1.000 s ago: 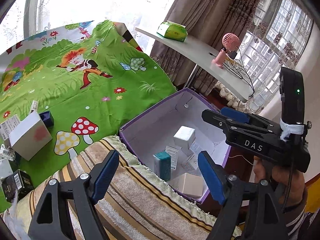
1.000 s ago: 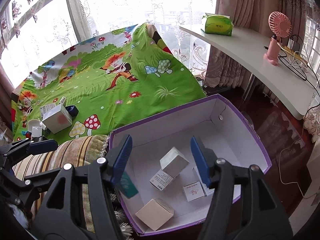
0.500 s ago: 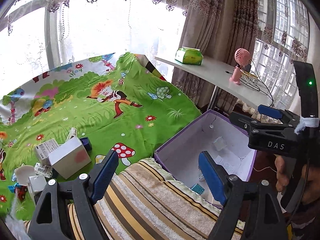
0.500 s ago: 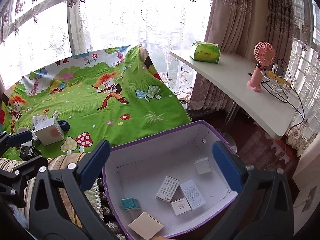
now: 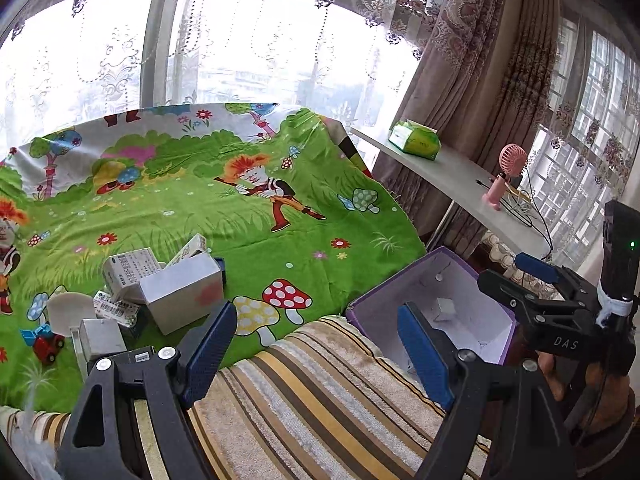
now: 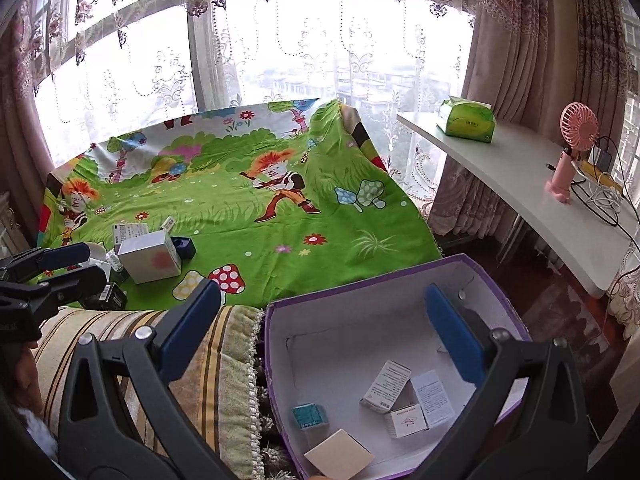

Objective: Organize rigid objects
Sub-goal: 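Move both grippers back toward the remaining boxes, then grasp the white plastic holder with the left gripper while the right grasps a white medicine box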

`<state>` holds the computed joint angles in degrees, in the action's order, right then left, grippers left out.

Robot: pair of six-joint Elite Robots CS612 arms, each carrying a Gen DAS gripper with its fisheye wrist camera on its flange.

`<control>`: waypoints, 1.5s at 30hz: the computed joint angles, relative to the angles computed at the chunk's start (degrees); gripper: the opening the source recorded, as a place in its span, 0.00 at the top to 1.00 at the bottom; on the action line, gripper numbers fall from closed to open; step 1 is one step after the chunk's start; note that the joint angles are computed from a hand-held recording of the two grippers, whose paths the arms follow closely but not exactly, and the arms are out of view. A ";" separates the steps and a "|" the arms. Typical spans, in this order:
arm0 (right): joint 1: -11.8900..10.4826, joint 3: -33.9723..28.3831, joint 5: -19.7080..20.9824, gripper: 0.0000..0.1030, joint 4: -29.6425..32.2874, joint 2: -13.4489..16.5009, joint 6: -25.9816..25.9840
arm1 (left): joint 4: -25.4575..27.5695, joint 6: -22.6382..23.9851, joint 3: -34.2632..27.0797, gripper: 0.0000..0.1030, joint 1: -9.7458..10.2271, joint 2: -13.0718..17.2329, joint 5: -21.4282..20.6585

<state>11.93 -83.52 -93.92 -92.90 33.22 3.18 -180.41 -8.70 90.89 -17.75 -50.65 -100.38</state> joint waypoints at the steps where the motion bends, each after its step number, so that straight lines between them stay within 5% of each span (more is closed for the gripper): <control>1: 0.08 0.19 0.35 0.00 0.12 -0.05 -0.31 | -0.15 -1.03 0.02 0.19 0.47 0.03 0.14; 20: 1.06 3.88 6.14 0.00 2.24 -1.34 -1.36 | -2.08 -15.20 0.58 0.32 7.72 0.77 3.64; 35: 2.68 10.13 9.24 0.00 0.57 -4.16 -4.21 | 8.15 -26.10 -4.55 0.47 11.67 3.92 -0.85; 45: 4.09 17.93 13.14 0.00 -1.86 -7.92 -8.18 | 13.82 -32.14 -8.61 0.47 13.47 7.27 -5.70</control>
<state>16.03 -65.59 -80.78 -94.76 25.30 -5.01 -166.60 -40.85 82.28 -4.28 -43.37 -106.08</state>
